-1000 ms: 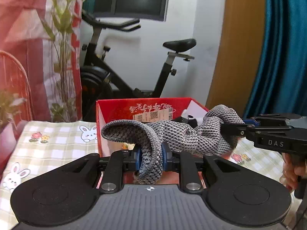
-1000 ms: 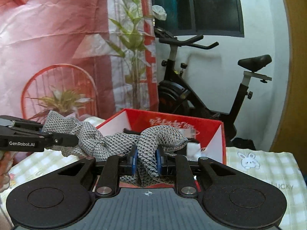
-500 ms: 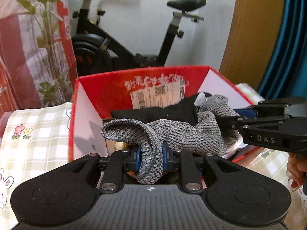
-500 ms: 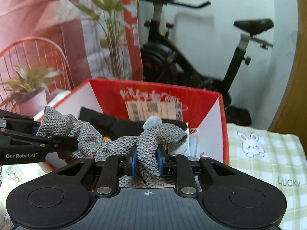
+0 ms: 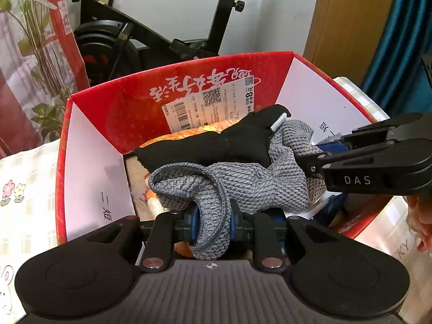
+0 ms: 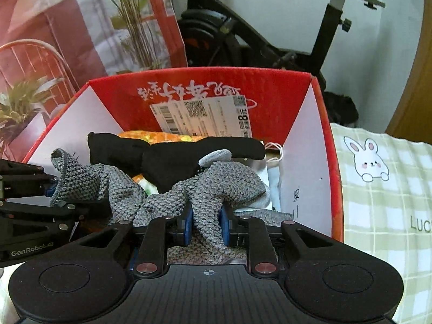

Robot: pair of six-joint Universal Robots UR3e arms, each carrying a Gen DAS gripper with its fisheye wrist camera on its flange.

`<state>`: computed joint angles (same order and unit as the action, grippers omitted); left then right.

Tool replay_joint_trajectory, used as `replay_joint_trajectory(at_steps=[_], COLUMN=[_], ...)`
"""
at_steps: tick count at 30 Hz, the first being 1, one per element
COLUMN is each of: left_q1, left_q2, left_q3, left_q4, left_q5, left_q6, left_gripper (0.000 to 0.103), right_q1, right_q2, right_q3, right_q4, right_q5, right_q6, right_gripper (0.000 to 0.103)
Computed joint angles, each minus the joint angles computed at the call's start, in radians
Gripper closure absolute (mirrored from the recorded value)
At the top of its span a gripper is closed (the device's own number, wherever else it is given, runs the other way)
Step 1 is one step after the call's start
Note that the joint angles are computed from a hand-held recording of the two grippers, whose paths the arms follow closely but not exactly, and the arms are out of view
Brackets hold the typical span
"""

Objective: Organize soft objects
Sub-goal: 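Open both tools over the box and pull them back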

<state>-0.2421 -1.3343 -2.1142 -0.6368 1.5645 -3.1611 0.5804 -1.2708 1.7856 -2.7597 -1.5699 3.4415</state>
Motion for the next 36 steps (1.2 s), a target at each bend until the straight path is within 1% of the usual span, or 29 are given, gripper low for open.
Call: replay_joint_trajectory(at_steps=[3,5,7,8,9,11,12,13,14,15,16,17,19,21,24,26,29,34,36], left_q1=[-0.005,-0.011,-0.027,-0.041,-0.047,-0.042,-0.040,-0.043,-0.052,-0.064,-0.077,-0.087,-0.092,-0.095,-0.120,-0.149,-0.227,-0.338,-0.373], left_q2=[-0.004,-0.003,0.006,0.012,0.026,0.061,0.080,0.098,0.114,0.129,0.143,0.162,0.202,0.239,0.292,0.329,0.362,0.463,0.497], left_q3=[0.005,0.006,0.007,0.007,0.005,-0.002,-0.007,-0.011,-0.014,-0.018,-0.023,-0.024,-0.034,-0.043,-0.050,-0.067,-0.093,-0.166,-0.205], left_q4=[0.007,0.016,0.020,0.022,0.021,0.010,0.007,0.004,0.007,0.013,0.020,0.019,0.018,0.013,-0.011,-0.015,-0.018,-0.056,-0.064], left_q5=[0.004,0.011,0.038,0.065,0.076,0.072,0.072,0.080,0.099,0.122,0.143,0.157,0.167,0.180,0.212,0.241,0.324,0.423,0.442], left_q6=[-0.005,-0.006,-0.012,-0.019,-0.017,-0.011,-0.012,-0.017,-0.022,-0.029,-0.037,-0.043,-0.050,-0.056,-0.078,-0.103,-0.153,-0.232,-0.272], left_gripper=[0.080,0.074,0.050,0.046,0.041,0.037,0.032,0.026,0.023,0.016,0.011,0.010,0.008,0.007,0.005,0.005,0.003,0.000,0.000], right_q1=[-0.007,0.000,0.011,0.020,0.032,0.044,0.048,0.049,0.054,0.058,0.063,0.076,0.101,0.116,0.140,0.160,0.203,0.278,0.304], right_q2=[0.006,0.007,0.003,0.002,0.002,-0.010,-0.020,-0.032,-0.046,-0.060,-0.071,-0.084,-0.104,-0.134,-0.179,-0.214,-0.253,-0.321,-0.340], right_q3=[-0.019,-0.019,-0.014,-0.012,-0.013,-0.001,0.005,0.013,0.021,0.030,0.036,0.040,0.050,0.061,0.080,0.119,0.183,0.325,0.379], right_q4=[0.025,0.022,0.011,0.005,0.003,-0.014,-0.014,-0.012,-0.013,-0.019,-0.025,-0.029,-0.047,-0.055,-0.055,-0.091,-0.159,-0.288,-0.334], right_q5=[0.006,-0.007,-0.028,-0.046,-0.073,-0.097,-0.100,-0.100,-0.101,-0.100,-0.101,-0.118,-0.153,-0.162,-0.182,-0.189,-0.217,-0.264,-0.277], right_q6=[0.023,0.024,0.032,0.032,0.031,0.021,0.021,0.024,0.031,0.031,0.026,0.020,0.007,-0.007,0.001,-0.002,-0.008,0.002,0.024], right_gripper=[0.082,0.082,0.080,0.075,0.074,0.067,0.065,0.061,0.055,0.052,0.042,0.031,0.024,0.022,0.018,0.012,0.010,0.010,0.011])
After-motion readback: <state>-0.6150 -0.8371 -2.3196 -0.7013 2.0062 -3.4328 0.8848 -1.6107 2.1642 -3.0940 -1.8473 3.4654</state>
